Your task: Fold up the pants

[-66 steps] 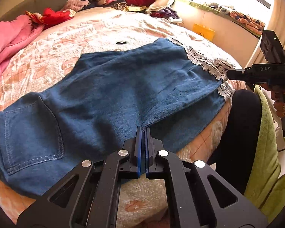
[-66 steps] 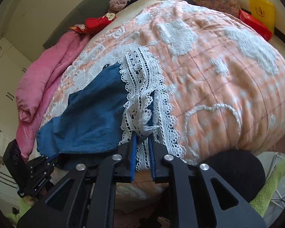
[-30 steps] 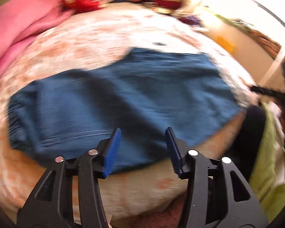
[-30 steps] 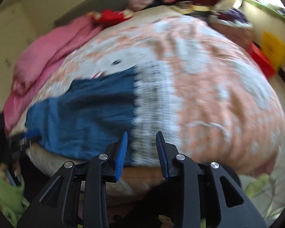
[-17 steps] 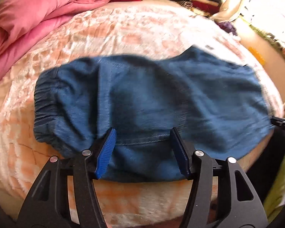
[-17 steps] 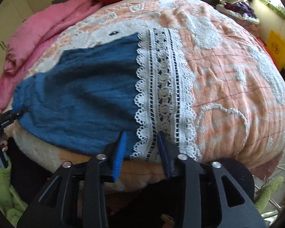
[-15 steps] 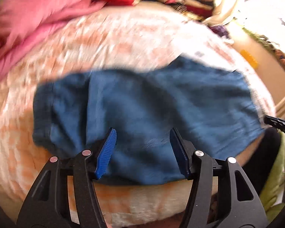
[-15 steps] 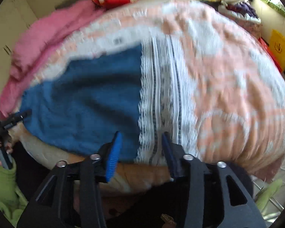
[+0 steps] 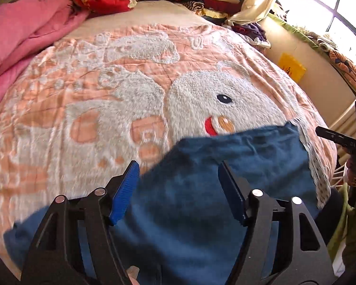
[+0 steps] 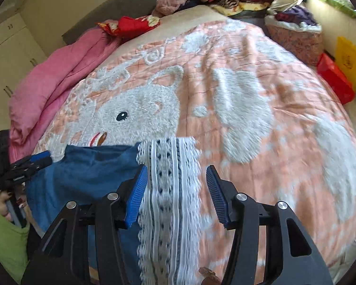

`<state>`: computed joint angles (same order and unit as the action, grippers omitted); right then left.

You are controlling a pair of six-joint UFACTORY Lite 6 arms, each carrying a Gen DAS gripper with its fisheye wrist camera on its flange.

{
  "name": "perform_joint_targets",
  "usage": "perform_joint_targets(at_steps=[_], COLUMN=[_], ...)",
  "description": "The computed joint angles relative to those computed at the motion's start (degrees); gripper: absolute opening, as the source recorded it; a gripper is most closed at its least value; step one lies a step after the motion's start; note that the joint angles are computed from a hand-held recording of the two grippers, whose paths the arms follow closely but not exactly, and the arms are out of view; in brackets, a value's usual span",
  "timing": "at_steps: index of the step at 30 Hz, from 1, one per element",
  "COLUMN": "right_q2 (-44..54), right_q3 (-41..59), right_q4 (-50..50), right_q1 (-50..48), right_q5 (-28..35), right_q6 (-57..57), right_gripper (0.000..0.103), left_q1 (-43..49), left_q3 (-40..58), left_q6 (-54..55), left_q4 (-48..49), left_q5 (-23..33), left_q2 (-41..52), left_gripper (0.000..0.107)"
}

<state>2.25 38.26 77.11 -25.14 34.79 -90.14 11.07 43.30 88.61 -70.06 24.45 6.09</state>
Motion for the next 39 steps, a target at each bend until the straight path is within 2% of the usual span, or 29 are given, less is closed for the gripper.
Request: perform_joint_targets(at_steps=[4,8,9,10,11,12,14,15,18,20,24,26,28,30,32,33,34,36,39], right_q2=[10.57,16.88,17.59,18.28,18.91,18.51,17.10,15.66,10.41,7.64,12.42,15.80,17.26,16.39,13.40,11.05,7.03,-2.90,-17.08], right_q3=[7.50,11.53,11.65,11.74,11.76,11.16,9.16,7.70,4.72,4.03,8.62,10.20,10.16,9.20,6.94,5.20,2.19,-5.04,-14.60], right_q4=[1.62,1.61,1.98,2.14,2.04,2.11,3.12,4.34,7.65,11.62,12.87,14.88,18.70,21.48,24.08,25.85,27.98,33.07,27.52], right_q1=[0.98,1.17,1.33,1.42,1.80,1.88,1.68,1.27,0.43,2.46,6.44,8.72,9.48,9.42,8.78,8.26,7.34,6.67,6.59], right_q5=[1.27,3.52,3.82,4.10,4.11,3.84,5.07,5.72,6.26,3.24,-3.25,-7.74,-8.88,-9.86,-10.41,-10.60,-10.90,-11.97,-12.65], right_q6=[-0.41,-1.54,-2.32,-2.96,-3.74,-4.62,-7.79,-9.37,-12.16,-14.65,-13.76,-16.06,-19.83,-22.60,-24.54,-26.15,-28.94,-36.14,-33.46], right_gripper=[0.050,0.050,0.051,0.051,0.048,0.034,0.020,0.018,0.018,0.018,0.018,0.020,0.023,0.037,0.042,0.046,0.046,0.053,0.060], left_q1=[-2.64,-4.37,-4.83,-5.16,-4.87,-4.53,-5.41,-5.68,-6.44,-7.56,-11.98,-12.13,-11.30,-9.94,-7.67,-6.29,-4.77,-1.54,5.57], left_q3=[7.50,11.26,10.77,9.89,9.67,8.88,6.27,5.26,2.88,3.81,6.34,7.53,7.75,6.96,6.22,4.83,2.89,-1.61,-9.19], left_q6=[-0.81,-0.59,0.70,2.61,3.24,3.25,7.05,8.85,14.99,17.08,31.06,35.67,40.73,39.11,33.13,30.15,28.06,24.70,17.56], left_q4=[-0.32,-1.34,-3.16,-5.15,-5.53,-5.66,-8.26,-9.79,-16.77,-20.26,-36.35,-41.71,-47.20,-45.16,-39.12,-36.75,-35.09,-31.85,-22.39], left_q5=[-1.07,-1.22,-2.01,-2.41,-0.99,1.05,-0.53,-0.85,-2.66,-4.32,-10.52,-10.94,-9.06,-7.18,-4.79,-4.82,-4.86,-5.13,-4.07], left_q2=[9.73,16.90,17.06,16.47,16.21,15.26,11.88,10.53,6.41,6.89,12.57,15.95,17.93,17.24,15.65,13.08,9.81,2.58,-8.86], left_gripper=[0.068,0.067,0.049,0.023,0.006,0.001,0.001,0.000,0.000,0.000,0.001,0.002,0.004,0.006,0.012,0.024,0.033,0.041,0.054])
